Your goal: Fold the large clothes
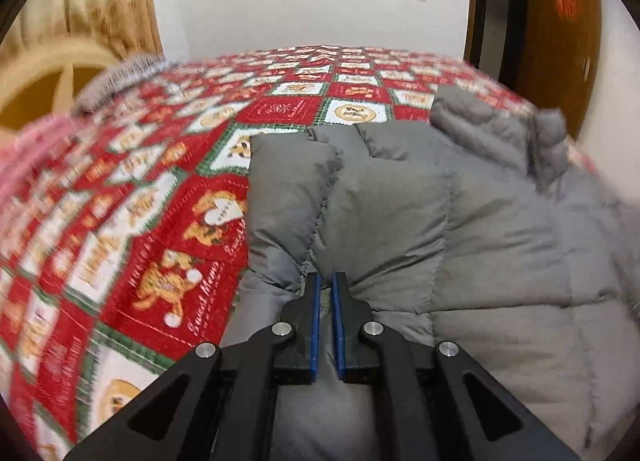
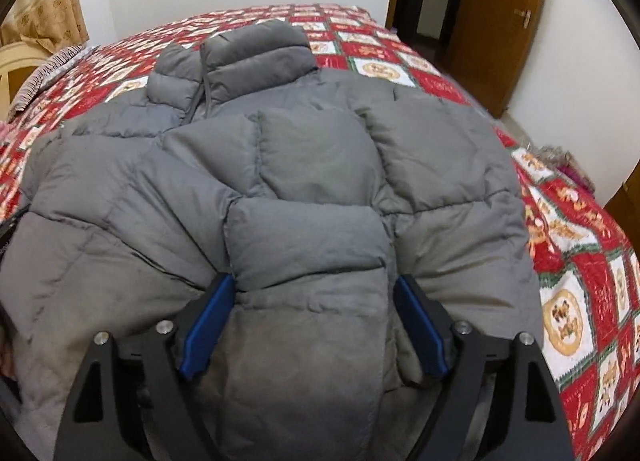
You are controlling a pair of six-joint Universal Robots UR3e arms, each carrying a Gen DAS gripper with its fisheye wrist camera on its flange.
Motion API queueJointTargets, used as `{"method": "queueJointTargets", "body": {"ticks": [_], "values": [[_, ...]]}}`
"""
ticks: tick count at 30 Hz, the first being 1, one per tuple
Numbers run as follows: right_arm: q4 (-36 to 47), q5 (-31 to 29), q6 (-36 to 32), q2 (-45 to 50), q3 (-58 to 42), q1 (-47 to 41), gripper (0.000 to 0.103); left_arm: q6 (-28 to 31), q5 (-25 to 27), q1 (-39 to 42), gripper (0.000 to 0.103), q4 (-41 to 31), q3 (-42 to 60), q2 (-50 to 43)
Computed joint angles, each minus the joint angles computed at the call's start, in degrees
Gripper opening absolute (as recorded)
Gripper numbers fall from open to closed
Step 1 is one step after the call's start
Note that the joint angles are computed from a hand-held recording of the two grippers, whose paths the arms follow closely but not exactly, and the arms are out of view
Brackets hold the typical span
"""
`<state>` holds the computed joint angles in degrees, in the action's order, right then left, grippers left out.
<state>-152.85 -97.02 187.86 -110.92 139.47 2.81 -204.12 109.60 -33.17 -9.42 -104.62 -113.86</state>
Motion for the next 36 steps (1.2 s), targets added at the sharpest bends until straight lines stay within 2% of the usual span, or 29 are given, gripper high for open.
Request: {"method": "queueJointTargets", "body": {"ticks": [2,5,8,11,14,17,21,24,25,27,28,29,32,36], "values": [[7.86,4.85,-0.34,-4.53,-3.12,-3.67,0.082,-1.32,-6.08,3.23,0.006,5.86,-5.52,2.45],[10.74,11.21,1.18,-6.15,-8.82,-8.23,0.082,-3.42,-9.77,5.23,0.006,10.01,-9.01,3.74],[10.49,13.03,4.2,3.15,-18.99,-8.79,0.083,-4.63,-8.03,4.27,0.006,10.37,-9.08,3.94],[9.29,13.14,10.17,16.52,-31.07,-8.68,0.083,-5.02,-6.65,3.73,0.006,10.68,-9.36,4.27],[9.35,17.4,15.3,26.27,-39.36,-9.24,0.083,-5.61,-7.29,4.26,0.006,13.56,-11.35,4.92],[12.57,16.51,17.98,35.72,-49.51,-6.72,0.086,-6.44,-6.65,4.36,0.006,18.79,-14.19,5.39],[18.81,12.2,17.83,44.68,-60.39,-3.84,0.086,-6.6,-7.74,5.25,0.007,20.2,-15.15,5.49],[21.78,10.98,16.68,46.47,-62.33,-3.61,0.086,-6.86,-10.13,6.57,0.007,20.73,-15.81,5.5],[20.71,12.77,16.26,45.3,-60.12,-4.51,0.084,-6.93,-10.76,6.93,0.007,20.79,-15.96,5.49],[19.2,15.22,15.69,42.51,-56.18,-6.16,0.064,-7.08,-11.46,7.31,0.007,21.18,-16.36,5.48],[19.7,15.87,14.9,40.87,-54.57,-6.72,0.046,-7.15,-11.51,7.31,0.007,21.36,-16.44,5.45],[20.29,16.55,13.43,38.57,-52.38,-7.46,0.036,-7.14,-11.56,7.33,0.007,21.56,-16.58,5.43],[20.81,13.72,9.6,31.74,-45.92,-8.0,0.022,-7.23,-11.75,7.45,0.007,21.58,-16.75,5.49],[19.62,7.95,8.13,25.53,-36.67,-9.15,0.022,-7.26,-12.64,8.08,0.007,21.83,-17.34,5.59]]}}
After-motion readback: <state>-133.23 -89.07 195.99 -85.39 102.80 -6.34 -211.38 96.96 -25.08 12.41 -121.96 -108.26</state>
